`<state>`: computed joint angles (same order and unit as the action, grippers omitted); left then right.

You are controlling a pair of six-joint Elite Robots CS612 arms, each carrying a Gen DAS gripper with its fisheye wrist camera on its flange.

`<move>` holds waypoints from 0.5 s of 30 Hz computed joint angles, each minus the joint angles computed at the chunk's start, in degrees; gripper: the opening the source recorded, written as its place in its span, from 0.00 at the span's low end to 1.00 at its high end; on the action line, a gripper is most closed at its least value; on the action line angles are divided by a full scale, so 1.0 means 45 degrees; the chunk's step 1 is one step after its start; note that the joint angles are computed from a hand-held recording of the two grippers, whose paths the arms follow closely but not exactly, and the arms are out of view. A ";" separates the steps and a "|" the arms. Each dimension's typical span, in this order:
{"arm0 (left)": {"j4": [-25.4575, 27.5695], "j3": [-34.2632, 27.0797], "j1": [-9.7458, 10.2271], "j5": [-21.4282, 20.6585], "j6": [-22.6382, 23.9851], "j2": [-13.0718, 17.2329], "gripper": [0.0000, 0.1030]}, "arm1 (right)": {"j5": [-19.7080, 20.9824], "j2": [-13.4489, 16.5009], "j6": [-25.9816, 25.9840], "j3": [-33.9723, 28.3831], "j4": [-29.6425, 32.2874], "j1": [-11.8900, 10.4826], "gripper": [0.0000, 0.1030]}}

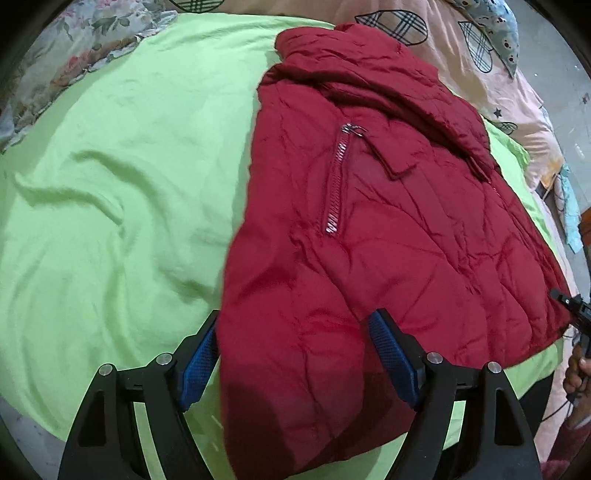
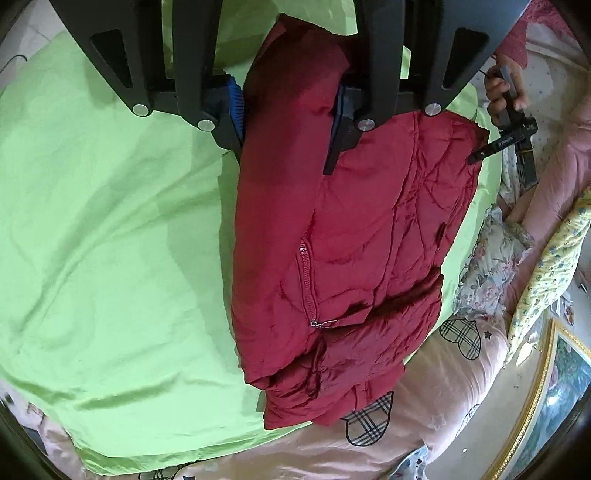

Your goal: Fold large clothes

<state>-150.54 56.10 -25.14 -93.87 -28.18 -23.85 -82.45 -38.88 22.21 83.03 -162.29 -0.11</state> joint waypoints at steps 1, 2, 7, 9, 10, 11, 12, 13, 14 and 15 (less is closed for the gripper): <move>-0.0041 -0.0080 0.0018 -0.0151 0.0010 0.0073 0.75 | -0.0020 0.0000 0.0005 -0.0003 -0.0009 0.0010 0.37; -0.0113 -0.0084 0.0020 -0.0285 0.0062 0.0088 0.69 | 0.0002 0.0000 0.0024 0.0006 -0.0053 0.0009 0.37; -0.0284 -0.0090 -0.0069 -0.0219 0.0486 0.0124 0.48 | 0.0205 0.0049 0.0191 0.0100 -0.0422 -0.0039 0.36; -0.0418 -0.0001 -0.0120 -0.0110 0.0613 0.0069 0.36 | 0.0189 0.0060 0.0145 0.0134 -0.0590 -0.0035 0.33; -0.0536 0.0080 -0.0157 0.0032 0.0723 0.0019 0.28 | 0.0176 0.0058 0.0128 0.0171 -0.0719 -0.0025 0.29; -0.0626 0.0159 -0.0194 0.0161 0.0782 -0.0033 0.24 | 0.0183 0.0039 0.0085 0.0221 -0.0819 -0.0027 0.26; -0.0761 0.0266 -0.0221 0.0256 0.0857 -0.0097 0.23 | 0.0165 0.0021 0.0006 0.0260 -0.0901 -0.0025 0.24; -0.0853 0.0347 -0.0245 0.0315 0.0892 -0.0145 0.20 | 0.0102 -0.0004 -0.0102 0.0306 -0.1031 0.0005 0.23; -0.0997 0.0486 -0.0270 0.0389 0.0909 -0.0222 0.19 | 0.0063 -0.0027 -0.0177 0.0341 -0.1094 0.0021 0.21; -0.1174 0.0631 -0.0286 0.0411 0.0906 -0.0300 0.18 | 0.0052 -0.0052 -0.0247 0.0383 -0.1169 0.0030 0.21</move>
<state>-155.82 58.94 -26.42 -92.02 -24.10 -25.20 -82.21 -39.12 21.10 84.75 -167.56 0.02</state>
